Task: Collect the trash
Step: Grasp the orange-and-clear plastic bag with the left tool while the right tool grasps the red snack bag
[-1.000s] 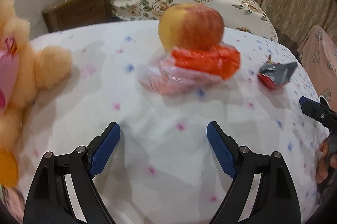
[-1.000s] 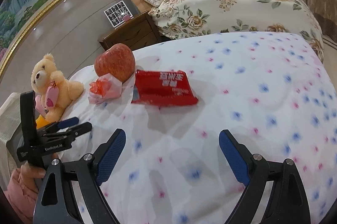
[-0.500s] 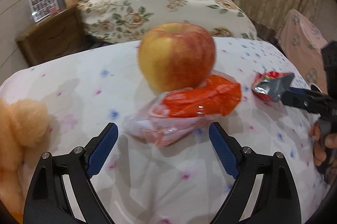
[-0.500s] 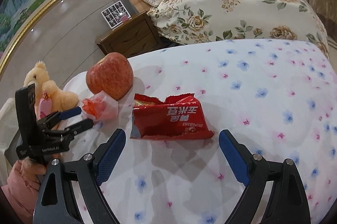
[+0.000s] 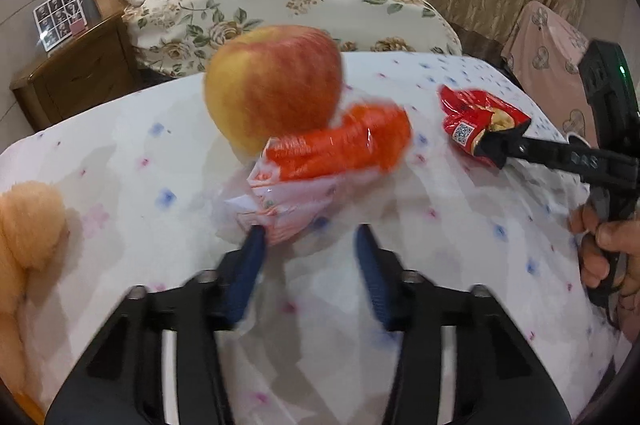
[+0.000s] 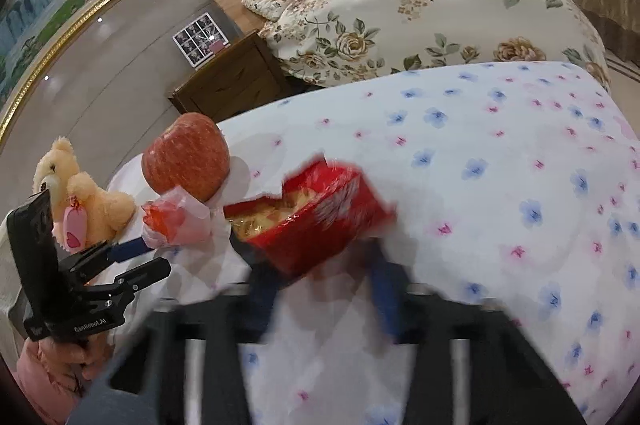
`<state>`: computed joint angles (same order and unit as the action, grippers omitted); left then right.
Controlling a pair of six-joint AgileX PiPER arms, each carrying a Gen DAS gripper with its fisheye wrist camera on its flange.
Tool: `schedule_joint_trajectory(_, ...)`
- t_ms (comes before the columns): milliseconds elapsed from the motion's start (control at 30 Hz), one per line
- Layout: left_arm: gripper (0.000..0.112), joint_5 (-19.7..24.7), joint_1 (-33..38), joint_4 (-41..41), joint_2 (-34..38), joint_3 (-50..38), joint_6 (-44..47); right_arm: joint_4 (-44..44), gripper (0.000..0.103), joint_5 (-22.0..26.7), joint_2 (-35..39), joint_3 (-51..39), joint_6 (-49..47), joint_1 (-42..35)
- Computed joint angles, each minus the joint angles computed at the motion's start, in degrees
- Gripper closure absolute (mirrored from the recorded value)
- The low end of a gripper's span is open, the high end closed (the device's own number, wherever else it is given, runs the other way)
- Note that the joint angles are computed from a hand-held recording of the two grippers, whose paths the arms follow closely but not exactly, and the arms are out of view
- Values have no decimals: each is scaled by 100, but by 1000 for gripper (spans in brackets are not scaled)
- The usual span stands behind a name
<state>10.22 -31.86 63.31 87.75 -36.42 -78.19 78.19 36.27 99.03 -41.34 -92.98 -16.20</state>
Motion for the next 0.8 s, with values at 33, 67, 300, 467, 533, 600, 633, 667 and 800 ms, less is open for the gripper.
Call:
schedule_joint_trajectory(33,84,81,-150,86,-20,24,-187,-43,91,37,-14,13,-8,-50)
schedule_joint_trajectory(67,90,125,-240,123,-31,32,-291,-87,94,74,-46,34,-21,-106)
schedule_joint_trajectory(300,84,540,-981,72,-433,184,-818,-401,99,590,-331,350,-344,-755)
schedule_joint_trajectory(467,29,1749,-1487,707,-385,113,-1812,-685,99,1015,-387,565,-531,-1449)
schedule_joint_trajectory(533,29,1663,-1192,410,-122,-131,-1427,-753,99,1099,-368,618,-576,-1649)
schedule_joint_trajectory(600,29,1488,-962,220,163,-369,-1122,-835,99,1235,-289,616,-577,-1855)
schedule_joint_trajectory(633,28,1478,-916,177,306,-494,-1034,-867,99,1283,-303,627,-568,-1930)
schedule_joint_trajectory(667,29,1468,-898,142,403,-581,-966,-876,99,1330,-309,631,-580,-2004)
schedule_joint_trajectory(800,30,1496,-981,26,824,-899,-725,-956,99,1441,-233,580,-551,-2195)
